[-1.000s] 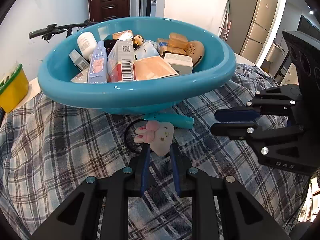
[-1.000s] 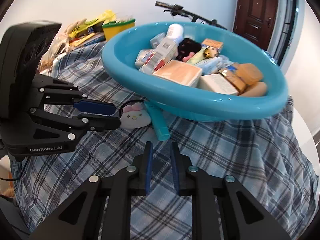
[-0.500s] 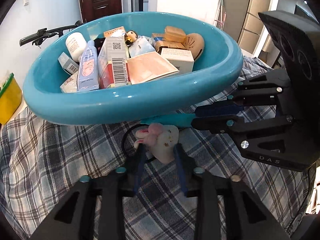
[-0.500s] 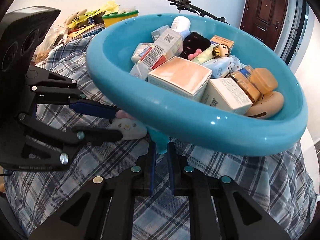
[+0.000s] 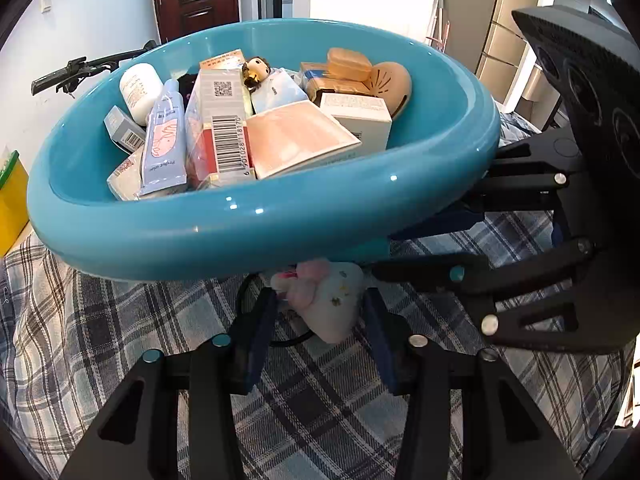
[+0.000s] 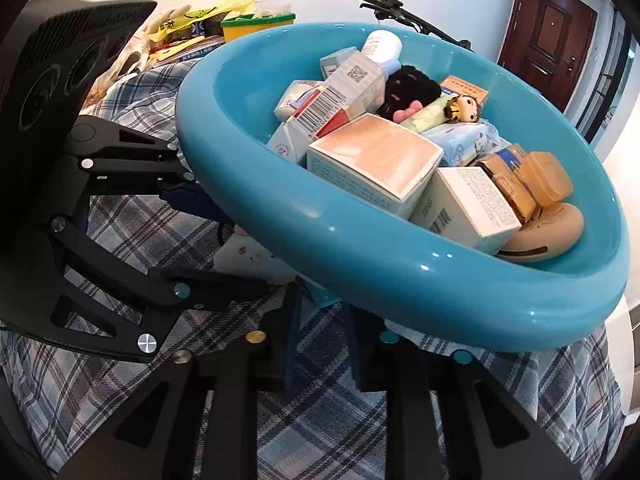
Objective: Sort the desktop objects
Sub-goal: 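Close the left gripper around the pink bunny keychain while the right moves to the teal tube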
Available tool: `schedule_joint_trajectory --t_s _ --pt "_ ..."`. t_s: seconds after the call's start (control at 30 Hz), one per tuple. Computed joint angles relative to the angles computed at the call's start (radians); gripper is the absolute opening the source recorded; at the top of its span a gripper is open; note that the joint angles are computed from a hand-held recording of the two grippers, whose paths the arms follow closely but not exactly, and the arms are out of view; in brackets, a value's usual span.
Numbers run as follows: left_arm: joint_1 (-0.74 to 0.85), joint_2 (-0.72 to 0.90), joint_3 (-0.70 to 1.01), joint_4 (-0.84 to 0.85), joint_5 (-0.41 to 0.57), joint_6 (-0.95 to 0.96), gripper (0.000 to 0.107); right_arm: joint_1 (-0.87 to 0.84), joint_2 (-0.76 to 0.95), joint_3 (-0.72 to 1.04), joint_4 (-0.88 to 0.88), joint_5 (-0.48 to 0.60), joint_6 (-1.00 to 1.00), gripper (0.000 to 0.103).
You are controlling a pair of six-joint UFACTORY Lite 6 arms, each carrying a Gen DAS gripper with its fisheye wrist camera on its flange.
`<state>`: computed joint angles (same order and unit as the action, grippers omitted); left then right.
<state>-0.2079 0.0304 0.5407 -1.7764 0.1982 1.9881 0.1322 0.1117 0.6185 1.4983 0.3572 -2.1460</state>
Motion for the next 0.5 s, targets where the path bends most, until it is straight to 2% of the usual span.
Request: schedule_joint_trajectory --t_s 0.2,0.27,0.37,0.5 --pt "-0.015 -0.012 -0.014 -0.032 -0.012 0.043 0.030 0.016 0.027 0.015 0.036 -0.013 -0.025 0.024" --pt "-0.009 -0.022 -0.018 0.032 -0.004 -0.017 0.029 0.014 0.033 0.020 0.016 -0.013 0.008 0.023" --pt "0.006 -0.049 -0.030 0.154 0.006 -0.137 0.029 0.007 0.008 0.003 -0.042 -0.003 0.060 0.016" --pt "0.026 -0.133 -0.081 0.289 0.025 -0.266 0.029 -0.031 -0.074 -0.060 -0.135 0.030 0.114 0.013"
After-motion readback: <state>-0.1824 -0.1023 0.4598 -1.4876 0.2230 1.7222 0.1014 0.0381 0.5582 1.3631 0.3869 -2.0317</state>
